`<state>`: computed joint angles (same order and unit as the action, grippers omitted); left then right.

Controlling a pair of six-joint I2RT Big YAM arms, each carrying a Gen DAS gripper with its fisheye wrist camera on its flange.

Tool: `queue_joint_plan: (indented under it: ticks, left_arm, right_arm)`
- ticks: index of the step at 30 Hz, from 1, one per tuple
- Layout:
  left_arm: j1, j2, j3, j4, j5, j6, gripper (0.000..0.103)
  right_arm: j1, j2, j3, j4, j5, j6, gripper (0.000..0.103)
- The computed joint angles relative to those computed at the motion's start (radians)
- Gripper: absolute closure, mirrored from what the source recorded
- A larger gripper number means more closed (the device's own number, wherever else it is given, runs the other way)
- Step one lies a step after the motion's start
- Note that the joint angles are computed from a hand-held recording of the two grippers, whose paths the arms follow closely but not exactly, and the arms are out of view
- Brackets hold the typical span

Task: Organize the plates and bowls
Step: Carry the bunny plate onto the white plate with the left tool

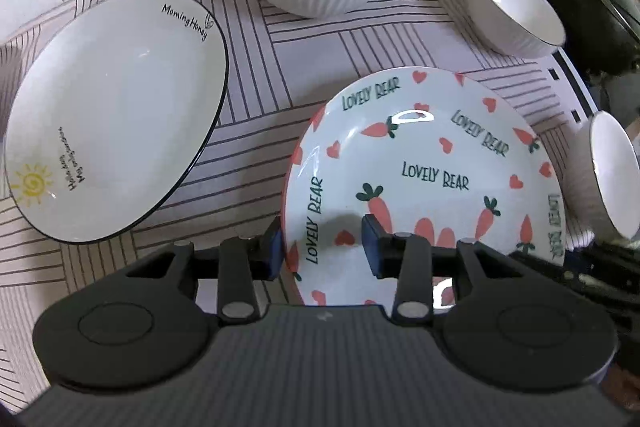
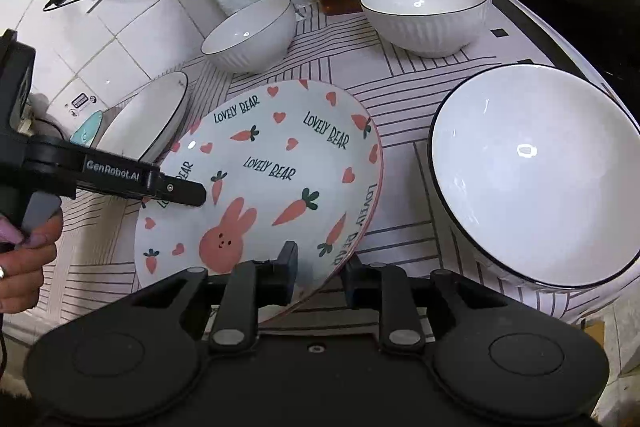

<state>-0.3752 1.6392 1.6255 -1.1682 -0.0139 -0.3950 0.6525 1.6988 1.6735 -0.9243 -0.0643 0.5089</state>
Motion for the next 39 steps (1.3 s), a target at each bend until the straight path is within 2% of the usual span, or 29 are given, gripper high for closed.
queue_joint_plan:
  ticks: [2, 6, 9, 11, 14, 22, 28, 35, 39]
  left_arm:
    - [-0.003, -0.016, -0.007, -0.003, -0.006, -0.001, 0.066]
    - [-0.027, -0.051, -0.01, -0.031, -0.064, -0.05, 0.067]
    - [-0.025, -0.079, -0.014, -0.045, -0.047, -0.076, 0.067]
    - [-0.029, -0.105, -0.026, -0.048, -0.064, -0.073, 0.067]
    - [-0.033, -0.137, -0.041, -0.039, -0.09, -0.074, 0.066]
    - [-0.015, -0.232, -0.08, -0.01, -0.106, -0.081, 0.067]
    - [0.002, -0.301, -0.127, 0.009, -0.152, -0.099, 0.066]
    - [0.051, -0.355, -0.152, -0.019, -0.2, -0.123, 0.066]
    - [0.087, -0.389, -0.176, 0.002, -0.212, -0.095, 0.067]
  right_arm:
    - [-0.002, -0.007, -0.004, 0.009, -0.01, -0.007, 0.075]
    - [-0.006, -0.016, -0.004, 0.03, -0.039, -0.021, 0.074]
    - [-0.007, -0.024, -0.001, 0.039, -0.061, -0.028, 0.074]
    - [-0.004, -0.033, -0.002, 0.054, -0.073, -0.054, 0.074]
    - [0.003, -0.04, 0.011, 0.058, -0.084, -0.075, 0.074]
    - [0.027, -0.033, 0.081, 0.062, -0.089, -0.148, 0.074]
    - [0.045, 0.017, 0.173, 0.045, -0.107, -0.202, 0.074]
    - [0.065, 0.114, 0.306, 0.029, -0.172, -0.239, 0.074]
    - [0.076, 0.175, 0.396, 0.016, -0.195, -0.254, 0.074]
